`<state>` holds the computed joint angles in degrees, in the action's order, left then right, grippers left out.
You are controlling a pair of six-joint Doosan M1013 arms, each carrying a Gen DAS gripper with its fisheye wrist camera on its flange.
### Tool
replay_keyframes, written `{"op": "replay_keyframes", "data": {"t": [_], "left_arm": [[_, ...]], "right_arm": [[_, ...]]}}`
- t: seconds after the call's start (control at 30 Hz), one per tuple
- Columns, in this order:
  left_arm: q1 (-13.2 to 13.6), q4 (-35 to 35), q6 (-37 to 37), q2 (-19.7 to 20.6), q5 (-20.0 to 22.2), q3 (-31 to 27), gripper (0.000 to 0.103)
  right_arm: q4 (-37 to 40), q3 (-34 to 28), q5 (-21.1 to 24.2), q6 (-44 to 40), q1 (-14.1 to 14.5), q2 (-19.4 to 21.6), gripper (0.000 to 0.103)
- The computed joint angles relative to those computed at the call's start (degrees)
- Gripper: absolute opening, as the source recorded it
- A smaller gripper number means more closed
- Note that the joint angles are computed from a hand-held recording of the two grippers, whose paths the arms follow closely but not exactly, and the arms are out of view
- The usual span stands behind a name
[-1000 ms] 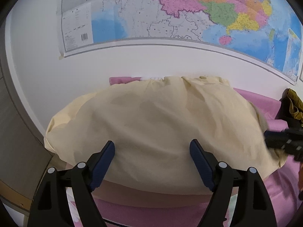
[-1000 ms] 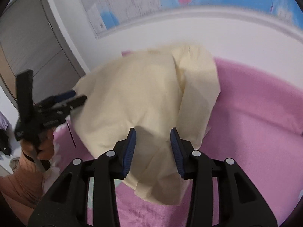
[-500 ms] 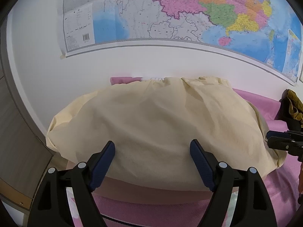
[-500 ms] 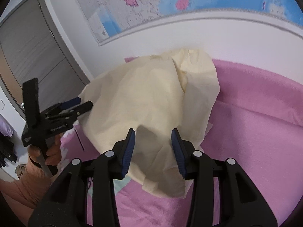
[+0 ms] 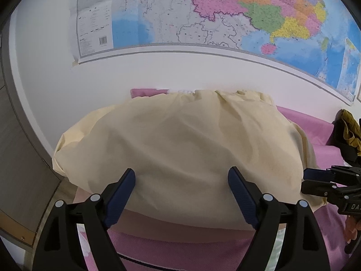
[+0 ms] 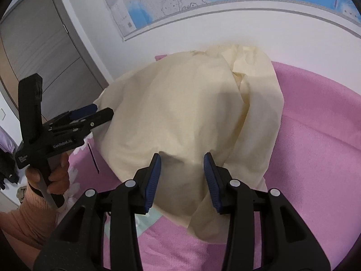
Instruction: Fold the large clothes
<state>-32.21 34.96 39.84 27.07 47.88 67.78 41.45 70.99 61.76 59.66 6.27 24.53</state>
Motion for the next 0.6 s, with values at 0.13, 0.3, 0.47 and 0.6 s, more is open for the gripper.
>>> {"op": "replay_keyframes", "data": {"t": [0.13, 0.3, 0.47, 0.6], "left_arm": [[-0.22, 0.16, -0.59, -0.16, -0.12, 0.05, 0.081], [-0.60, 0.66, -1.02, -0.56, -1.16, 0.41, 0.086], [-0.74, 0.50, -1.00, -0.42, -1.67, 0.03, 0.086], [-0.48, -0.68, -0.50, 0.15, -1.37, -0.73, 0.086]], "right_arm": [[0.97, 0.76, -0.26, -1.04, -0.56, -0.97, 0.041], [2.87, 1.59, -1.41, -2.24, -1.15, -1.97, 0.043], [4.34, 0.76, -2.60, -2.75, -0.97, -1.69, 0.044], [4.91, -0.65, -4.26, -2.76, -0.59, -1.04, 0.044]]}}
